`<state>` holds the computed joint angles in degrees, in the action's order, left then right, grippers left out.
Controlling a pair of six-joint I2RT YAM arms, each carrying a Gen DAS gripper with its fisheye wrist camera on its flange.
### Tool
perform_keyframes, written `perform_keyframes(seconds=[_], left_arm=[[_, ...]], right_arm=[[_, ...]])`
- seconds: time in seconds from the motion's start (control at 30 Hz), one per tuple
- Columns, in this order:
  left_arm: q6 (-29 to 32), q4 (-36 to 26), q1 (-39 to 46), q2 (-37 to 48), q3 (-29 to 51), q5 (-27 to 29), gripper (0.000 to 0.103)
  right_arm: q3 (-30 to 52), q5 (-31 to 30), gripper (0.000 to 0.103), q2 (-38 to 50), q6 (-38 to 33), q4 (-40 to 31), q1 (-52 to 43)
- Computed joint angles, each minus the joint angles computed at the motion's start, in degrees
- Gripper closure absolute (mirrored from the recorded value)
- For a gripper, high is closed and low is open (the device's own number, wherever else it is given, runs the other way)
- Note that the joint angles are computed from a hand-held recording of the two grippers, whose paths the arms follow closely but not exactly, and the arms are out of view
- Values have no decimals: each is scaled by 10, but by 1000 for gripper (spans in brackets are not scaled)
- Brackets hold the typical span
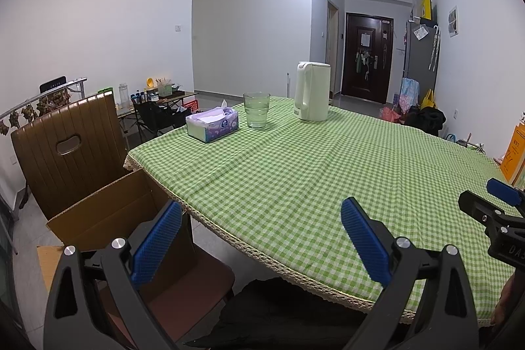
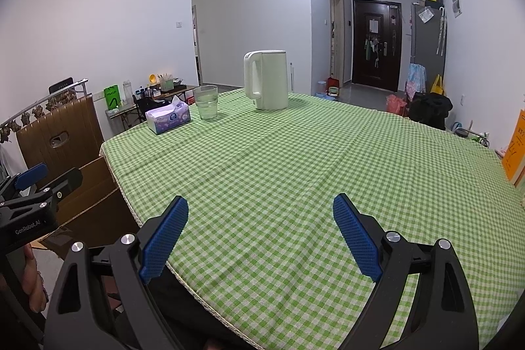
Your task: Organize soft objects
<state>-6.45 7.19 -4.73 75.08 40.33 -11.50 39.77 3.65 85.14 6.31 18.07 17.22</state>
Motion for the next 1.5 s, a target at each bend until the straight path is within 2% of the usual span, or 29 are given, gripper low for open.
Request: perform_keyframes(seconds=[0.9,1.07,1.2,1.4,1.5], left_arm=[[-5,4,-8,7,-1,-4,8],[-14,5,2,9,0,9,8],[31,35,-23,9,-13,-27,7],[21,38,-26,5,-18,-27,7],[19,60,-31,-6,-35,-42,7]], right_arm=[[4,-7,17,4,1,-7,-8],[3,-7,17,6,2,-6,-7],[4,-9,17,7,4,-9,-10],[3,-13,17,8,6,-9,-12],[2,-15,17,8,8,-8,-15]])
